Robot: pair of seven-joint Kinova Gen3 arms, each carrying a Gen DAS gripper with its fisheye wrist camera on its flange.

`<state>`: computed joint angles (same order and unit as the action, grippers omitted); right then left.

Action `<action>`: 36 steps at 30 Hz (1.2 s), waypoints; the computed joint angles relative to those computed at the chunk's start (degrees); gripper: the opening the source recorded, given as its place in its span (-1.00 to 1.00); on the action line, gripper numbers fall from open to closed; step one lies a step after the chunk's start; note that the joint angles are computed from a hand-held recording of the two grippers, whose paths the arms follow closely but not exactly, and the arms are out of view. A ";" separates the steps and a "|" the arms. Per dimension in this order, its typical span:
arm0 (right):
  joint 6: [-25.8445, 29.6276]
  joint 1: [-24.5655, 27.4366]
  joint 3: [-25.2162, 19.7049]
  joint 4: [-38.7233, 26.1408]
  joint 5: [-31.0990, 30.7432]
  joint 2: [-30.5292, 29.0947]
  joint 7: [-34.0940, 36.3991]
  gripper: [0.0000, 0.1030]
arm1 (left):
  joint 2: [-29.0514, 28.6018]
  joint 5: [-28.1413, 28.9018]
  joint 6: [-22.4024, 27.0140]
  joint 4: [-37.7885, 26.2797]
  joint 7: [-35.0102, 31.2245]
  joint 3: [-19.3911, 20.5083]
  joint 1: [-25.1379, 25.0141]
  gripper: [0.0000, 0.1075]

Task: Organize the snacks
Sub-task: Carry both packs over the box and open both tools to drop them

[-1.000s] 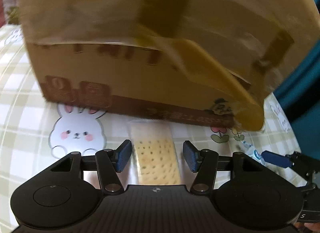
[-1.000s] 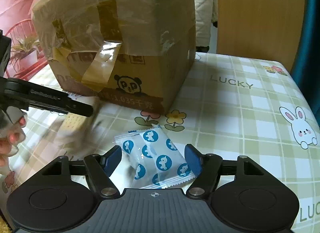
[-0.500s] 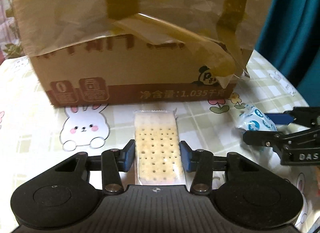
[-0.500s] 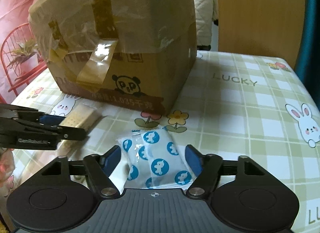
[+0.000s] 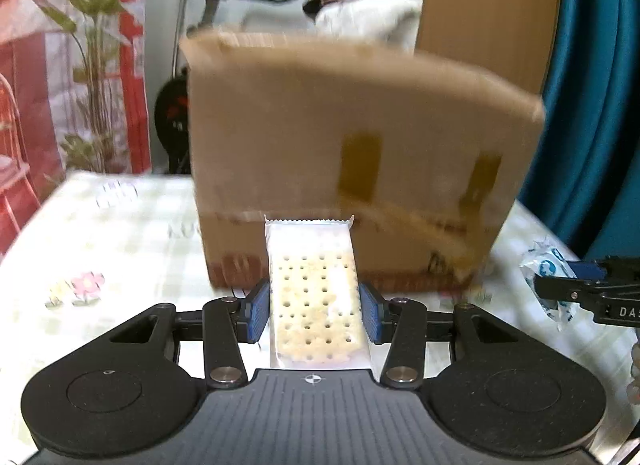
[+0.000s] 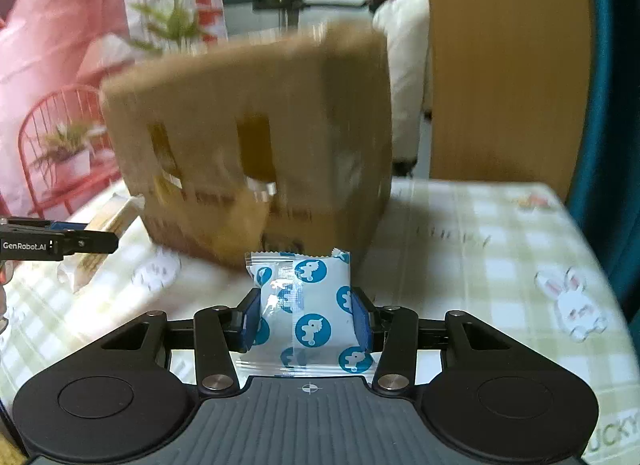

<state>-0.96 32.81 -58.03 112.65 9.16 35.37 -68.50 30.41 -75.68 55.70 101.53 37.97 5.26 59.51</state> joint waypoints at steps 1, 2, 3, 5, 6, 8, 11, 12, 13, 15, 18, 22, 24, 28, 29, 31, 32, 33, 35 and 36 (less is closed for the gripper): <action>-1.20 1.59 -1.65 0.70 -0.15 -0.21 -0.10 -0.18 | -0.61 -0.89 1.10 0.40 0.56 -0.37 0.76 -0.09; -1.98 3.07 -3.24 1.07 -0.50 -0.26 -0.02 -0.18 | -0.80 -1.59 2.32 0.09 0.40 -0.42 1.15 -0.09; -2.75 4.60 -4.85 1.29 -0.69 -0.18 0.05 -0.18 | -1.42 -2.56 3.80 0.31 0.31 -0.44 1.70 -0.09; -4.80 7.83 -8.44 1.75 0.86 0.25 -1.45 -0.18 | -2.69 -4.83 6.83 1.06 0.49 -0.05 2.46 -0.09; -5.47 9.29 -10.18 1.72 1.63 0.65 -2.06 -0.18 | -2.77 -6.38 8.04 0.92 0.62 0.16 2.43 -0.09; -6.94 11.65 -13.34 1.33 2.70 1.34 -2.70 -0.18 | -3.90 -8.84 9.61 0.79 -0.58 0.83 1.66 -0.09; -5.93 11.65 -15.28 -2.31 6.47 2.35 -5.06 -0.18 | -5.23 -11.20 9.21 -0.77 -3.78 1.67 -1.44 -0.09; -5.34 11.10 -15.41 -3.62 7.04 2.47 -5.30 -0.18 | -5.68 -11.41 8.44 -1.39 -4.63 1.87 -2.78 -0.09; -4.86 9.99 -15.14 -5.17 6.85 2.57 -5.06 -0.18 | -6.44 -11.16 6.94 -2.34 -6.40 2.01 -4.60 -0.09; -3.31 7.40 -14.63 -8.93 8.67 3.60 -6.59 -0.18 | -6.93 -11.00 3.87 -4.29 -8.97 1.32 -7.09 -0.09; -1.31 0.80 -9.87 -14.83 9.29 3.02 -9.80 -0.18 | -6.12 -8.37 -0.25 -8.88 -15.52 -0.91 -10.03 -0.09; 5.49 -9.81 -2.19 -24.84 9.71 3.61 -11.71 -0.18 | -2.08 -5.93 0.97 -16.15 -24.84 6.29 -18.95 -0.09; 8.66 -15.12 2.36 -29.41 10.91 3.91 -14.48 -0.18 | -1.02 -1.81 -0.72 -18.86 -29.50 5.42 -20.23 -0.09; 11.41 -24.59 12.73 -33.46 7.93 2.79 -15.24 -0.17 | 1.07 6.75 -4.85 -22.04 -34.89 -2.79 -17.34 -0.09; 12.37 -26.21 14.57 -34.36 6.34 2.80 -14.03 -0.17 | 1.32 7.55 -5.10 -22.16 -35.34 -3.35 -17.20 -0.09; 13.74 -29.50 18.75 -35.55 3.68 2.46 -13.16 -0.17 | 1.35 8.94 -5.93 -21.87 -35.81 -4.48 -16.79 -0.10; 13.82 -30.89 20.63 -35.65 1.97 2.22 -12.61 -0.16 | 1.19 9.51 -6.43 -21.57 -36.06 -5.02 -16.49 -0.10; 13.81 -31.61 21.65 -35.39 1.09 2.03 -12.36 -0.16 | 0.99 9.77 -6.72 -21.14 -36.12 -5.68 -15.85 -0.12; 13.39 -32.79 23.56 -34.56 0.04 1.35 -12.08 -0.15 | 0.81 10.57 -7.21 -21.01 -37.26 -6.88 -15.06 -0.11; 13.35 -33.33 24.24 -34.44 0.17 1.17 -12.29 -0.13 | 0.56 10.99 -7.87 -20.76 -37.62 -7.45 -14.79 -0.11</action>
<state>12.38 -0.52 -33.79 78.22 9.33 36.54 -80.79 30.98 -64.69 47.83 80.77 0.35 -2.20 44.72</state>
